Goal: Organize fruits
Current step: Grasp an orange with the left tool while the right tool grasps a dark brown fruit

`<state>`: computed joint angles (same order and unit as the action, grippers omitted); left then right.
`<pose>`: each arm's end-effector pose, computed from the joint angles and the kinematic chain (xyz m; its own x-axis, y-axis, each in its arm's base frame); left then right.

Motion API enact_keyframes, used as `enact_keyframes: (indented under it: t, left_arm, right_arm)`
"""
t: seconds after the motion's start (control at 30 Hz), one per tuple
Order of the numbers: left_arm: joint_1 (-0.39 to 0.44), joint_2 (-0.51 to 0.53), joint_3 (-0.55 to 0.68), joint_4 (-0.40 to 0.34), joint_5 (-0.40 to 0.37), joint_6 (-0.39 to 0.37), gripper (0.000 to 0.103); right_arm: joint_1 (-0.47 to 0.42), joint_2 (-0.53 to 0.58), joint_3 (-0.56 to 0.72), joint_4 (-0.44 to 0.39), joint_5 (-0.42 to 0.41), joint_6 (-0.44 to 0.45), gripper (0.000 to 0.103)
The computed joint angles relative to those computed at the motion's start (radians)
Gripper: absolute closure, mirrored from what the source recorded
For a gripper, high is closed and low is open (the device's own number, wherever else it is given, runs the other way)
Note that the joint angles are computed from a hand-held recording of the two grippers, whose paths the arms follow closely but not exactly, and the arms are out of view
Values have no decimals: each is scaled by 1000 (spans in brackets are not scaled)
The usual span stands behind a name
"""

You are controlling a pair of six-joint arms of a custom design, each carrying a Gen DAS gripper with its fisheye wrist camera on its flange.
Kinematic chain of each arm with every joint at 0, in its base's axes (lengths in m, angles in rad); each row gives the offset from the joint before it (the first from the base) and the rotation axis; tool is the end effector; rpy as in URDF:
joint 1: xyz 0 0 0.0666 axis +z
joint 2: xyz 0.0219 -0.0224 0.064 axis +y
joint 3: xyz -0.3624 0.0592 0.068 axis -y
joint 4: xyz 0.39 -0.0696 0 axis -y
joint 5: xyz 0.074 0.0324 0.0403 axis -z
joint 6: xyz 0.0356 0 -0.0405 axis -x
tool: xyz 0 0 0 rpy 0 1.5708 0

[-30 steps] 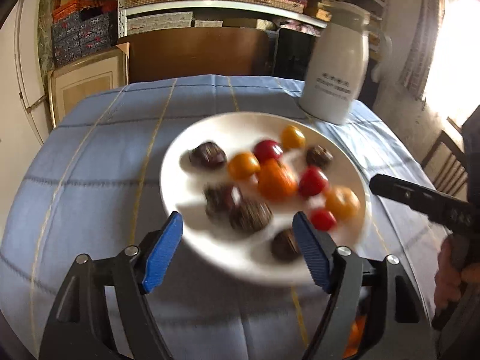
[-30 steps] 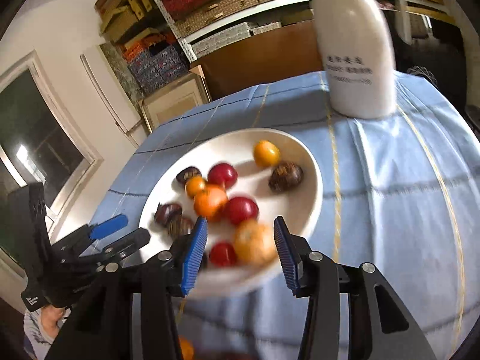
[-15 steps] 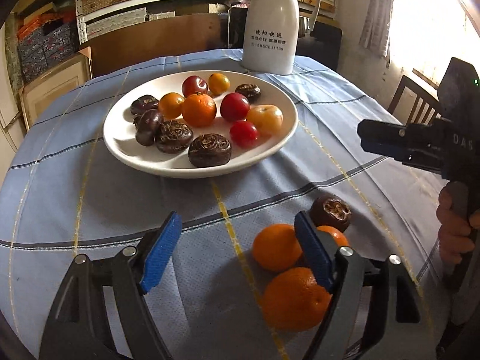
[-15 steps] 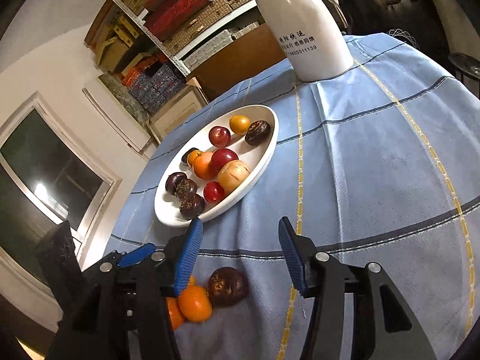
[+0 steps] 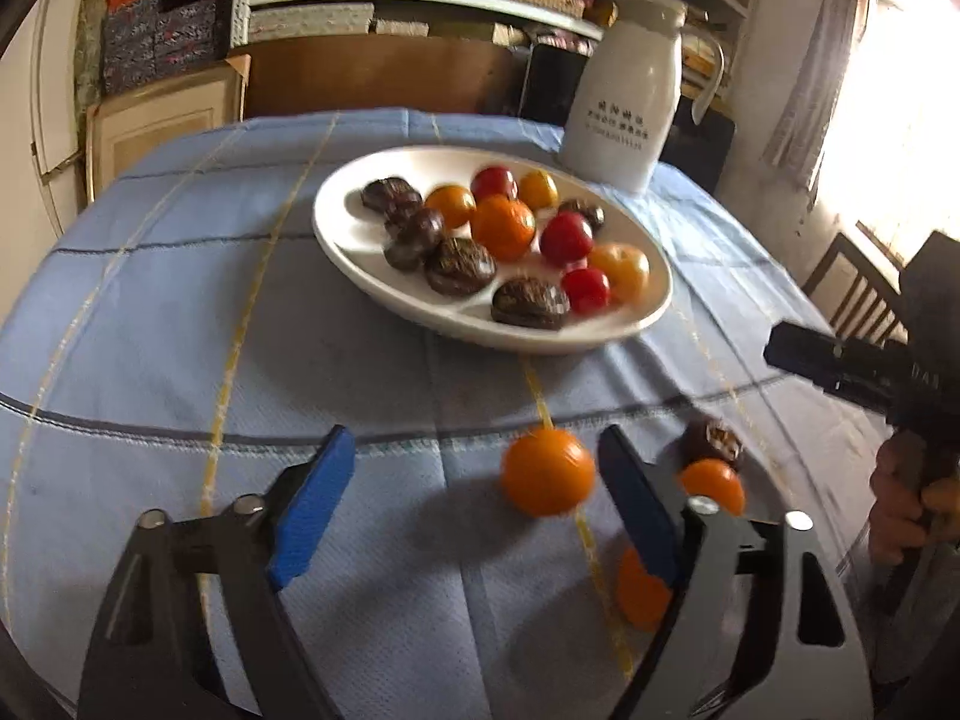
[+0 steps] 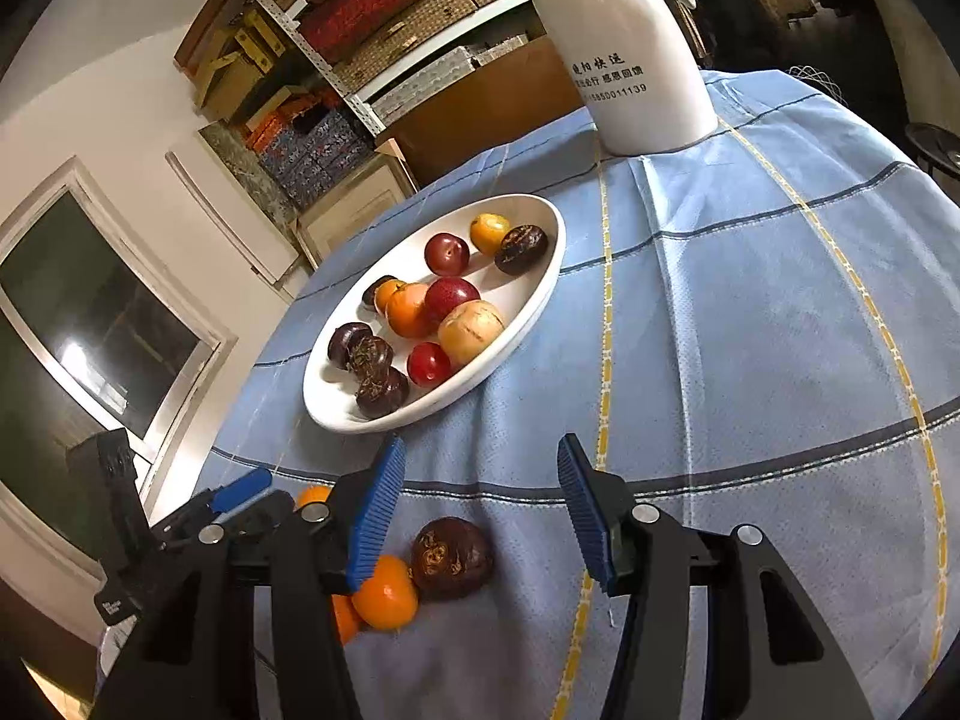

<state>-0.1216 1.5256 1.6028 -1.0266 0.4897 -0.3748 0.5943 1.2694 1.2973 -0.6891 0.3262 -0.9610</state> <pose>0.5176 -0.0805 0.4400 -0.6123 0.4003 -0.6818 0.6480 0.7481 -0.1428 0.3828 0.2444 0.4414 -0.5544 0.5626 -0.6133 0.2333 0.8124 0.5343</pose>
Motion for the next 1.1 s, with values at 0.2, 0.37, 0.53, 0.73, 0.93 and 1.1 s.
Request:
enact_keyframes:
  t: [0.2,0.37,0.53,0.73,0.93,1.1]
  left_arm:
    - [-30,5,-7,-25,-19,-59,43]
    - [-73,-14,-40,25,-97,-102,46]
    - [-87,-3,-25,31,-115,-112,62]
    - [-96,27,7,20,-101,-110,67]
    - [-107,61,44,-2,-111,-98,67]
    - [-111,72,56,-7,-113,-98,67]
  right_arm:
    - [0,-1,-3,3,-13,0,49]
    - [9,14,13,-12,-19,22,49]
    - [11,27,27,-34,-25,31,49]
    - [18,37,38,-45,-36,41,51]
    - [20,46,46,-53,-42,47,56]
    - [18,49,48,-53,-48,52,61]
